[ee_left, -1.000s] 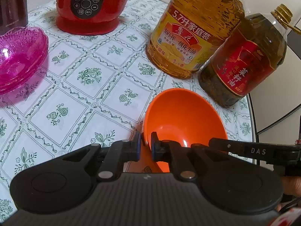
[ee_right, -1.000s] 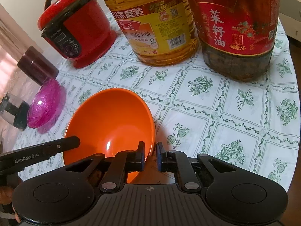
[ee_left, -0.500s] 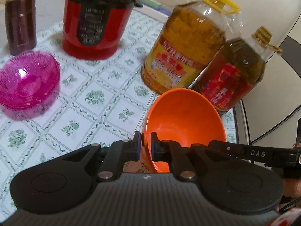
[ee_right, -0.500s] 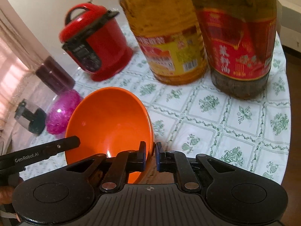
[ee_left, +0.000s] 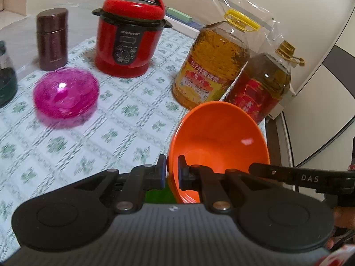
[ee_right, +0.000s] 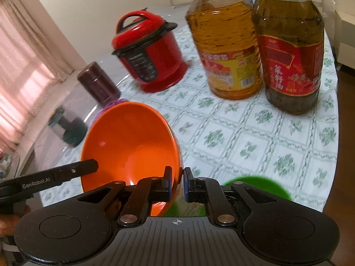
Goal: Organize plates and bowls
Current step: 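Lift the orange bowl with both grippers, then carry the orange bowl with both grippers over the smaller green bowl and lower it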
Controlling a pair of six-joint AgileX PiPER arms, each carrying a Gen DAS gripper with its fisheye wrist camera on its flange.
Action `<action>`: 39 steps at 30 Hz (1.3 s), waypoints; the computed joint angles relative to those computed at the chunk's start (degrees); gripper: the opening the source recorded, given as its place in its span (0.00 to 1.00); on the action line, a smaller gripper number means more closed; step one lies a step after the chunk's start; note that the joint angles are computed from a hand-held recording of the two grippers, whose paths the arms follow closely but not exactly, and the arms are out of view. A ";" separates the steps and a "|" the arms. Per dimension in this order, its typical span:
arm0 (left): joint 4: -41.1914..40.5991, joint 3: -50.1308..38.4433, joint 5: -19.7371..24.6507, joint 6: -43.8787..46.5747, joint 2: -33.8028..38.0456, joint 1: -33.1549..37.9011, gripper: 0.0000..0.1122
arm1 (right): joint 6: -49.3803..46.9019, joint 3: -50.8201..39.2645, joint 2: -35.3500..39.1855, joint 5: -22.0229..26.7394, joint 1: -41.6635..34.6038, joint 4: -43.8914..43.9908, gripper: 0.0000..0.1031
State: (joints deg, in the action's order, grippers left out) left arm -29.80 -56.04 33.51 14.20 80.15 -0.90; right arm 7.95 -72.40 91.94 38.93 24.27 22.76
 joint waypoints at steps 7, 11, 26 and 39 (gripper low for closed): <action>-1.85 9.79 1.09 1.88 -8.76 3.55 0.08 | 1.11 6.41 -4.27 -1.94 3.59 1.10 0.10; -4.41 14.43 1.69 4.37 -12.66 5.61 0.08 | 1.06 9.84 -6.56 -2.73 4.92 1.98 0.10; -8.10 19.80 3.39 7.95 -16.68 8.47 0.08 | 2.48 14.12 -8.99 -3.29 7.24 1.67 0.10; -9.38 16.94 -0.13 9.47 -8.49 7.33 0.08 | 1.28 9.08 -3.23 -2.19 5.87 0.85 0.10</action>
